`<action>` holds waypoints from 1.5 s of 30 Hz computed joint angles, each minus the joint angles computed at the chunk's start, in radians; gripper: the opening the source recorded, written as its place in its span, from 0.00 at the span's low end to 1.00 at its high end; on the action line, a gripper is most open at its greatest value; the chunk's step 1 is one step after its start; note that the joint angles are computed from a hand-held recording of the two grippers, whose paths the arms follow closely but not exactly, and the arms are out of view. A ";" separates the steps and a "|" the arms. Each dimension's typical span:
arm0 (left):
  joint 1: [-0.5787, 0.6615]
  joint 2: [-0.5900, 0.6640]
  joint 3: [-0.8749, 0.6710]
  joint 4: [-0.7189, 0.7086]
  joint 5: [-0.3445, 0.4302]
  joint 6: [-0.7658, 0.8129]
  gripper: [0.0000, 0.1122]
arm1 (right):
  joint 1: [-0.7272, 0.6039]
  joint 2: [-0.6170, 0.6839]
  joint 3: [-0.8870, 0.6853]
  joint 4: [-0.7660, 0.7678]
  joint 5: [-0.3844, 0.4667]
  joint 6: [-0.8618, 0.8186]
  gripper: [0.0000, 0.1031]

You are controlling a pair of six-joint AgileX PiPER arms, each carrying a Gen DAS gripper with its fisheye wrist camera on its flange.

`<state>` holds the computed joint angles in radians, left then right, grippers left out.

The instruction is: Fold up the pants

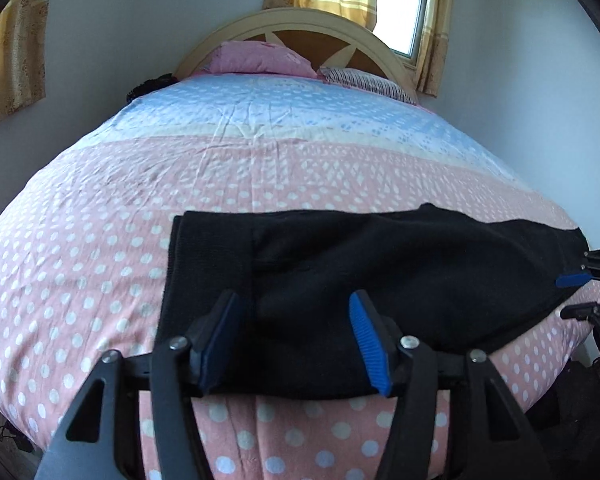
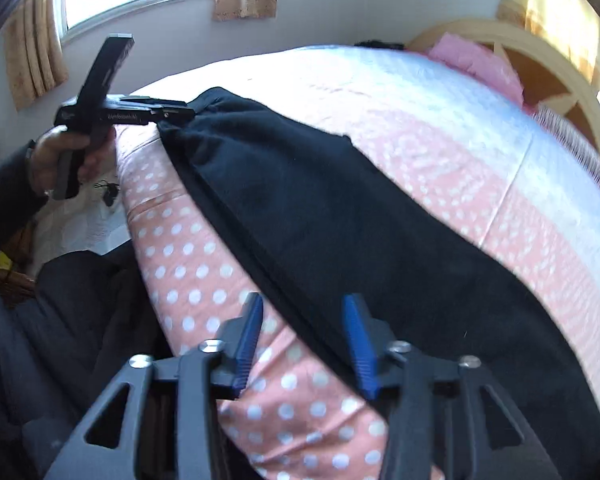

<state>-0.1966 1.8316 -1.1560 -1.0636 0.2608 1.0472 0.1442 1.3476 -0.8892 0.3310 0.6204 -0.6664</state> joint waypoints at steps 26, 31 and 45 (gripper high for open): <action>-0.016 0.001 -0.020 0.000 0.029 -0.028 0.65 | 0.054 0.100 -0.061 -0.108 0.014 0.075 0.17; -0.078 0.002 -0.048 0.000 0.019 -0.025 0.65 | -0.077 0.168 -0.252 0.173 0.170 -0.112 0.41; -0.219 0.079 -0.097 0.306 0.030 -0.262 0.74 | -0.107 0.943 -1.195 0.327 0.509 0.419 0.31</action>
<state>-0.4153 1.9109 -1.2531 -0.7578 0.2903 0.7854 0.0374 2.2909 -2.0842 0.6584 1.1294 -0.2477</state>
